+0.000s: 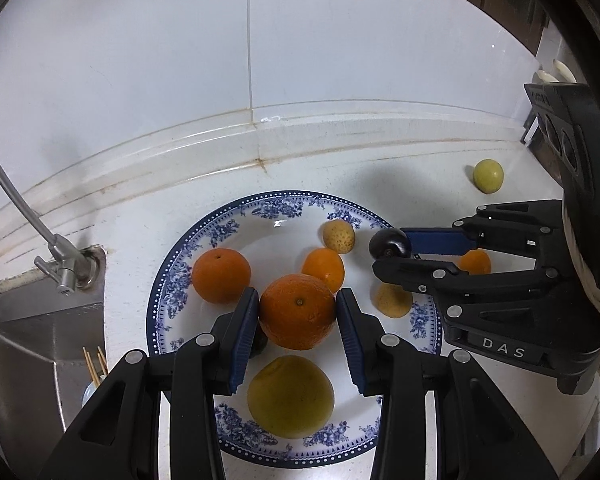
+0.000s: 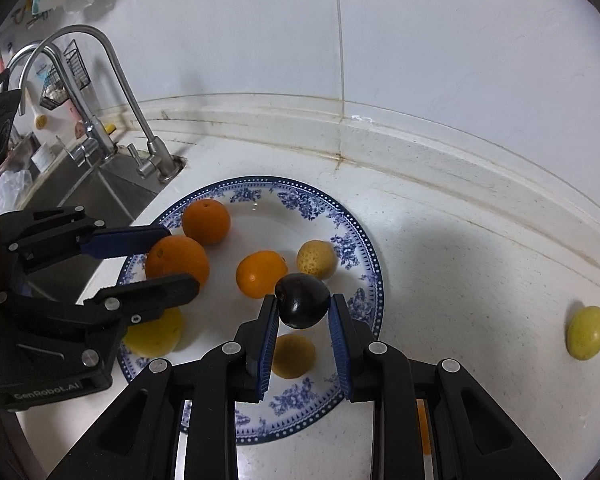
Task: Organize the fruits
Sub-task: 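Carry the orange and plum onto the plate and open both tools, then move both open tools back toward the last orange and grapefruit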
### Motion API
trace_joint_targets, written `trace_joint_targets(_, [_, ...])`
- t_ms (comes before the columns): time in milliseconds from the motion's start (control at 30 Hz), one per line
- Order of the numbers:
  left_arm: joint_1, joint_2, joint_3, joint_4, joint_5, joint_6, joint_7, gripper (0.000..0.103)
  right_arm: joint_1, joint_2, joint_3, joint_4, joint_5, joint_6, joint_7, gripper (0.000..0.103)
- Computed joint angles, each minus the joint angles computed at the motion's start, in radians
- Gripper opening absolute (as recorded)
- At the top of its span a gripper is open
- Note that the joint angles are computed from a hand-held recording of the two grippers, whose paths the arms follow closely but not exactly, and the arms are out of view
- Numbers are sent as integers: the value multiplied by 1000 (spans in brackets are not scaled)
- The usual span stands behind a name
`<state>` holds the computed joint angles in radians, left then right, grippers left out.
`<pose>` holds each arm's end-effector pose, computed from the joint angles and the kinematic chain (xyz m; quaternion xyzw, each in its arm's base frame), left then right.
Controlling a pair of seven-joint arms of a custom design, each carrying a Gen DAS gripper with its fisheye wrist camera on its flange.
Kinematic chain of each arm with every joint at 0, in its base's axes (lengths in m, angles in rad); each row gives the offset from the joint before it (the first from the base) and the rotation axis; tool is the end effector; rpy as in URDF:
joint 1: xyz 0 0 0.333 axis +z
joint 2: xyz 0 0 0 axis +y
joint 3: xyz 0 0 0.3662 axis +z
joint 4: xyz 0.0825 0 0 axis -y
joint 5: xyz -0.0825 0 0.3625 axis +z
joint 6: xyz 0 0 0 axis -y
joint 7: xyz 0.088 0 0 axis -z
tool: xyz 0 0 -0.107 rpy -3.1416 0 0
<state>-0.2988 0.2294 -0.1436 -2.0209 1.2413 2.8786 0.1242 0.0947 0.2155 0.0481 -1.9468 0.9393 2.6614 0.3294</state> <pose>0.5281 -0.3035 0.4454 -0.6137 0.6801 -0.3047 0.2607 0.6249 0.0643 0.4778 -0.8270 0.4178 -0.1411 0.3488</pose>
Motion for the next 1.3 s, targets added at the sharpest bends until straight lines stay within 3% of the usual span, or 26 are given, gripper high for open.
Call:
trace_joint_targets(133, [3,0,2,-1,-10,3,-1,40,-1,4,0,5,1,0,-2,27])
trace_joint_targets(233, [-4,-12,9,-9,19,-6,-41,47,-1,3,-1,4,-2,-3,4,28])
trace_joint_targets(333, [-4,-32,5,-20,58,-15,-88,47,-3,-4,5,-8,23,20,-21,36])
trace_joint_targets(633, [-34,-118,-55,-61,96,-210,-190,47,-12,-86,3,-82,154,62,-150,36])
trace_joint_targets(867, [-59,-178,-108,-80,159,-286,-305,51,-12,-188,-37,-151,307,48,-284,36])
trace_joint_targets(1100, [-90,-192,-144,-67,233,-304,-422,53,-15,-289,-89,-217,425,26,-393,36])
trace_joint_targets(1200, [-108,-190,-155,-59,273,-328,-488,58,-21,-321,-109,-238,463,26,-427,46])
trace_joint_targets(1300, [-124,-182,-163,-50,304,-339,-547,61,-24,-341,-121,-250,506,52,-470,47])
